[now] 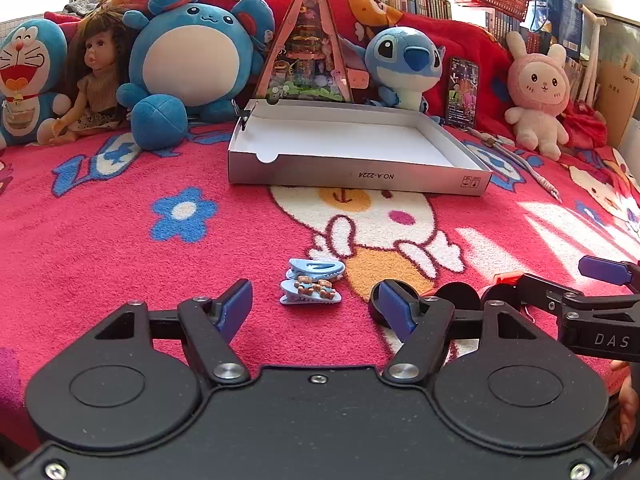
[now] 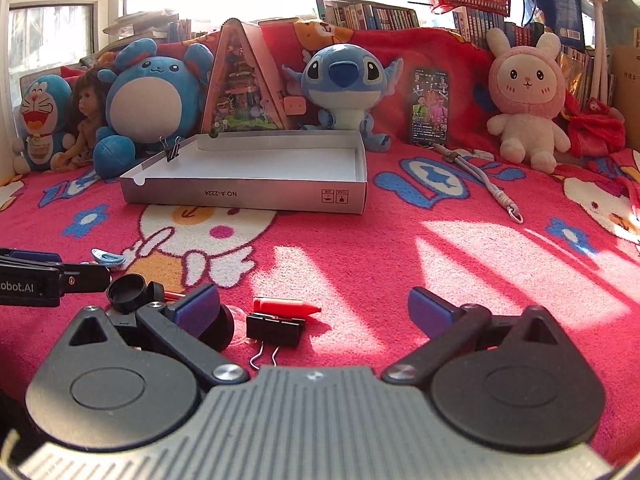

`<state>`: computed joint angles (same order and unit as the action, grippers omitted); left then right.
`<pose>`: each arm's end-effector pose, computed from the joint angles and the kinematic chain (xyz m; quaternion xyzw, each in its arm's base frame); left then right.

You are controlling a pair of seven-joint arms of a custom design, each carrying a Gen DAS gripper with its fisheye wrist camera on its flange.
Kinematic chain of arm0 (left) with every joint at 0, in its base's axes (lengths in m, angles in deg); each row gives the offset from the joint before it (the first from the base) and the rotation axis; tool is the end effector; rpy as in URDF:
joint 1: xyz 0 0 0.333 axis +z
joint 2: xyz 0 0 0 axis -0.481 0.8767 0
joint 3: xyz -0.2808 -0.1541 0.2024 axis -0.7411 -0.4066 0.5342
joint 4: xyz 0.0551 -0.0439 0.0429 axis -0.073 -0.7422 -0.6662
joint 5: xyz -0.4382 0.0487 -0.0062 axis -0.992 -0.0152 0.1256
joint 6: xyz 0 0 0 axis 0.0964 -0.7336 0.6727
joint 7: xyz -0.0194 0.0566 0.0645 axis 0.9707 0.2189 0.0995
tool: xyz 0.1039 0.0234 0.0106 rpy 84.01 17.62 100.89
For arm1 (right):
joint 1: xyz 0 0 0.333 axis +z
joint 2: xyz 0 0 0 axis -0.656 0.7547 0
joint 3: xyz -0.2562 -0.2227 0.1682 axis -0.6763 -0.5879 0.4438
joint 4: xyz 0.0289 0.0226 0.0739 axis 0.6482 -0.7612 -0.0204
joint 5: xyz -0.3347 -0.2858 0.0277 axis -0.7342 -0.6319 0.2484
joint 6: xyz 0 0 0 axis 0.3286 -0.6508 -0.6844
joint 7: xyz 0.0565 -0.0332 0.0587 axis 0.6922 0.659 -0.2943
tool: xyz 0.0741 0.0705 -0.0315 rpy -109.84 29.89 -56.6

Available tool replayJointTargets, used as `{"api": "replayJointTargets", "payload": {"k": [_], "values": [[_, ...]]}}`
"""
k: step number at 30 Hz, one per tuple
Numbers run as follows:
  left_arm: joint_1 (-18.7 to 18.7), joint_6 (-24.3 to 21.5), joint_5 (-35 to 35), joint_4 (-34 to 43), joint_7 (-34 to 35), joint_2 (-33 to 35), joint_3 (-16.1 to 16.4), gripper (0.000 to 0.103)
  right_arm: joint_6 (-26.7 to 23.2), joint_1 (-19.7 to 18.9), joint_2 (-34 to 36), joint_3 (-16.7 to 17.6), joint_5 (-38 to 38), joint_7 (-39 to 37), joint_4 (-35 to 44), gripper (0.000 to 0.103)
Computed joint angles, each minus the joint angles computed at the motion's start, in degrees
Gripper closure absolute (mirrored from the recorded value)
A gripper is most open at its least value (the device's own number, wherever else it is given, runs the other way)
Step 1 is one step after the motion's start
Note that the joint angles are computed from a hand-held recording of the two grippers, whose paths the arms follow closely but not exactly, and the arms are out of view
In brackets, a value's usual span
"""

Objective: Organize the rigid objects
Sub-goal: 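Withdraw both tools from the box back toward the remaining items, then grasp the blue hair clip with the left tool while the right tool grasps the black binder clip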

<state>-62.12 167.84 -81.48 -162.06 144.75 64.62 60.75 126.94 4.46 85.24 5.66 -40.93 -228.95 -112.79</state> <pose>0.5772 -0.2744 0.4698 -0.5251 0.7270 -0.3835 0.2204 0.5110 0.5307 0.4178 -0.5041 0.6605 -0.4318 0.3511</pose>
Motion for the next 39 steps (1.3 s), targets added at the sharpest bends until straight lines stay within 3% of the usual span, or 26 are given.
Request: {"api": "replayJointTargets", "payload": {"k": [4, 7, 10, 12, 16, 19, 22, 33, 37, 39], "values": [[-2.68, -0.25, 1.53, 0.11, -1.16, 0.29, 2.98, 0.047, 0.13, 0.18, 0.73, -0.02, 0.03, 0.73, 0.49, 0.0], [-8.08, -0.1, 4.53, 0.35, -4.46, 0.88, 8.96, 0.05, -0.02, 0.5, 1.52, -0.19, 0.37, 0.53, 1.37, 0.0], [-17.34, 1.02, 6.13, 0.43, -6.26, 1.88, 18.79, 0.051, -1.23, 1.21, 2.3, -0.53, 0.72, 0.57, 2.26, 0.0], [-21.09, 1.38, 5.38, 0.55, -5.42, 2.5, 22.52, 0.051, -1.5, 1.48, 2.59, -0.68, 1.03, 1.0, 2.57, 0.0], [-20.89, 1.93, 2.89, 0.63, -2.55, 2.86, 21.83, 0.052, -2.81, 2.21, 2.74, -1.06, 1.06, 2.57, 2.58, 0.0], [-23.23, 2.32, 0.89, 0.54, -0.73, 3.31, 23.94, 0.053, -4.69, 2.75, 2.36, -1.19, 0.54, 4.76, 2.0, 0.002], [-23.17, 2.34, -1.15, 0.54, 1.15, 3.43, 23.56, 0.055, -5.95, 2.72, 2.01, -0.92, 0.69, 5.46, 1.54, 0.004], [-20.57, 2.05, -8.6, 0.95, 8.11, 3.91, 19.72, 0.059, -6.14, 2.73, 4.21, -0.77, 5.0, -3.57, 4.51, 0.021], [-21.19, 2.44, -11.61, 1.09, 10.3, 4.25, 19.89, 0.063, -5.51, 3.01, 4.61, -1.33, 5.26, -3.98, 5.17, 0.023], [-23.04, 2.94, -13.29, 1.16, 11.41, 4.72, 21.55, 0.063, -5.22, 3.09, 4.67, -1.57, 5.26, -3.65, 5.31, 0.023]]}}
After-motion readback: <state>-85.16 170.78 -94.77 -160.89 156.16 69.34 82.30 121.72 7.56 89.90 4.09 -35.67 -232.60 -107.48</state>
